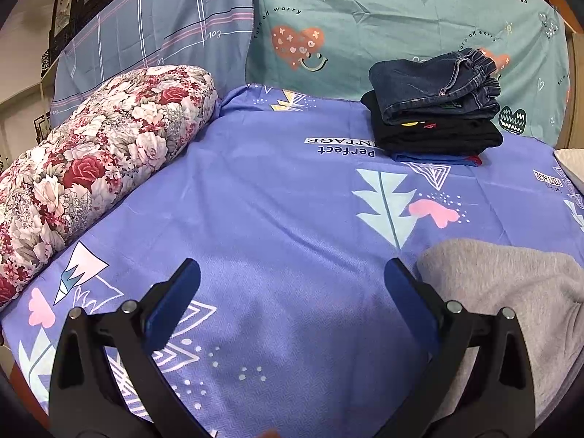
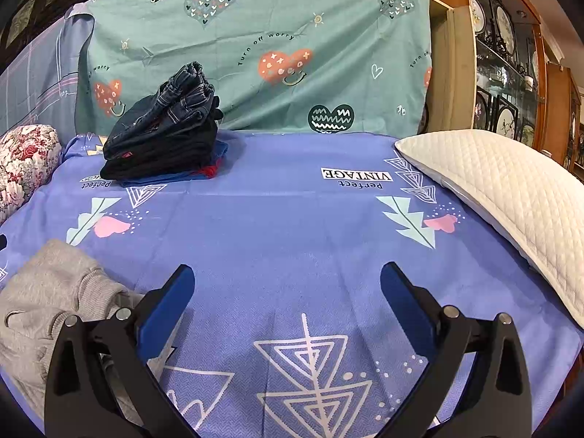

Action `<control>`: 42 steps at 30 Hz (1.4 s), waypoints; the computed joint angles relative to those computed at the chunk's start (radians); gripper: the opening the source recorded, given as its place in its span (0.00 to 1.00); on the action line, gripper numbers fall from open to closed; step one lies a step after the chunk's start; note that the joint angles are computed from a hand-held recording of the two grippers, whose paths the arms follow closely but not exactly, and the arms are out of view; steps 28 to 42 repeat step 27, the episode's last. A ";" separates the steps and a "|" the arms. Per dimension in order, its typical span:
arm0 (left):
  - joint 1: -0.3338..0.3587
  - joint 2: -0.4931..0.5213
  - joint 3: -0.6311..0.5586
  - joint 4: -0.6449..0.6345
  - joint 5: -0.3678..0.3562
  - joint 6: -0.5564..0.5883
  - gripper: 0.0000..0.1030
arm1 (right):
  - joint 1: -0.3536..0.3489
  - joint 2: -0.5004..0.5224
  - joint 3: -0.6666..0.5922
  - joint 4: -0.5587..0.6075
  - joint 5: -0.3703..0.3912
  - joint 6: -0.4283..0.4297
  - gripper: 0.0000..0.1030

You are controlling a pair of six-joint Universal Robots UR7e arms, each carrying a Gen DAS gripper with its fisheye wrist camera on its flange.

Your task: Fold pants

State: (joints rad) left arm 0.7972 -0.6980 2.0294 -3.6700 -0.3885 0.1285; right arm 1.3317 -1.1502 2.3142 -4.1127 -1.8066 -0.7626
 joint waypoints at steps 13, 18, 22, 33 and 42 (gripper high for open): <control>-0.002 0.003 0.003 -0.015 -0.033 0.041 0.98 | -0.001 -0.001 -0.003 0.011 -0.003 0.003 0.99; -0.005 0.007 0.001 -0.026 -0.028 0.054 0.98 | -0.001 -0.001 -0.004 0.012 -0.002 0.003 0.99; 0.004 -0.008 0.003 0.026 -0.022 -0.005 0.98 | -0.001 -0.002 -0.004 0.013 -0.003 0.003 0.99; 0.005 -0.010 0.004 0.028 -0.018 -0.009 0.98 | -0.001 -0.002 -0.005 0.014 -0.003 0.003 0.99; 0.005 -0.010 0.004 0.028 -0.018 -0.009 0.98 | -0.001 -0.002 -0.005 0.014 -0.003 0.003 0.99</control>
